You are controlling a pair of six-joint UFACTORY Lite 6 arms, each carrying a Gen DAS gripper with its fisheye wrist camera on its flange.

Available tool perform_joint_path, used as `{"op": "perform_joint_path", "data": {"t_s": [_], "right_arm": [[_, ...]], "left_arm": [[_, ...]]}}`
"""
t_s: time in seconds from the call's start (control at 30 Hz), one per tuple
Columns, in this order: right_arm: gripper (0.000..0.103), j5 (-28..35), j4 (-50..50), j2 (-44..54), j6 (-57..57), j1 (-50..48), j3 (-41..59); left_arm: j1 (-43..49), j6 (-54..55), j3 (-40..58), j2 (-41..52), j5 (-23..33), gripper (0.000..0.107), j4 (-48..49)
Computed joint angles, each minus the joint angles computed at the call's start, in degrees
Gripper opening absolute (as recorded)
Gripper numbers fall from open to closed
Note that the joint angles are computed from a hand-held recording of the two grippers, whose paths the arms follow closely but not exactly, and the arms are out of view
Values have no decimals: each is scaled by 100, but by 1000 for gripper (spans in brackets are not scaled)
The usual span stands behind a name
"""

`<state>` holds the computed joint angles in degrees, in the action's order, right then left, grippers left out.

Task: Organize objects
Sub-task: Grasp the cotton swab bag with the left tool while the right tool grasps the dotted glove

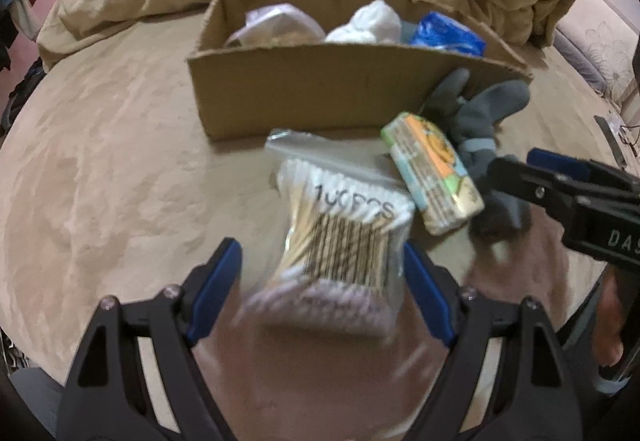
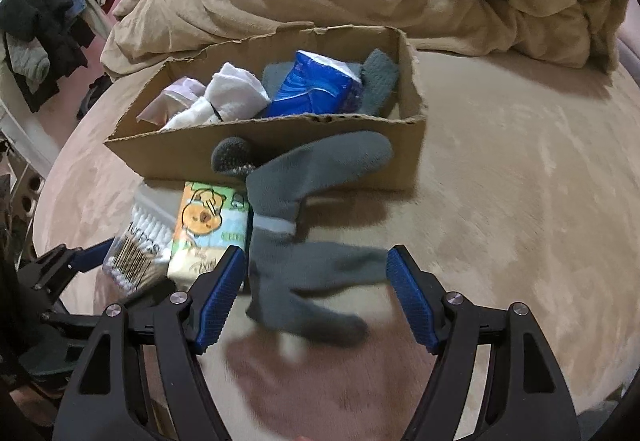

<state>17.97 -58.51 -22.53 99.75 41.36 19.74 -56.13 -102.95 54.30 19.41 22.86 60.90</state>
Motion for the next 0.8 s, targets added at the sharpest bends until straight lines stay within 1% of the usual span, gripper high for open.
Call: {"op": "perform_joint_path", "data": {"t_s": [0.07,0.13,0.2,0.27,0.33,0.37,0.4,0.43,0.47,0.5,0.53,0.67,0.8], "right_arm": [[76,-250,-464,327,302,-177,115],[76,-364,-932,607,698,-260,220],[76,-467,-1529,823,1249,-356,291],[75,-581,-1839,951,1498,-504,325],[69,-775,-1879,1035,1466,-669,324],[61,-774,-1824,1050,1424,-678,318],[51,-696,-1803,1042,1411,-626,310],[44,-704,-1813,1001,1372,-589,289],[31,-759,-1670,953,1212,-570,279],[26,-772,-1471,911,1002,-545,277],[25,-656,-1085,886,656,-418,326],[24,-247,-122,472,-88,28,314],[24,436,706,-204,-587,523,215]], "left_arm": [[41,10,83,129,14,82,55],[46,-11,136,198,47,82,127],[29,-98,141,223,94,79,248],[-25,-259,95,196,207,69,412],[-52,-410,25,126,282,61,507],[-44,-479,-39,73,263,57,569],[-55,-490,-102,-1,272,54,563],[-57,-487,-141,-56,269,52,547],[-66,-476,-168,-107,261,50,521],[-75,-451,-209,-176,235,49,492],[-112,-442,-266,-265,239,48,468],[-367,-486,-394,-496,425,46,378],[-620,-445,-588,-873,512,46,118]]}}
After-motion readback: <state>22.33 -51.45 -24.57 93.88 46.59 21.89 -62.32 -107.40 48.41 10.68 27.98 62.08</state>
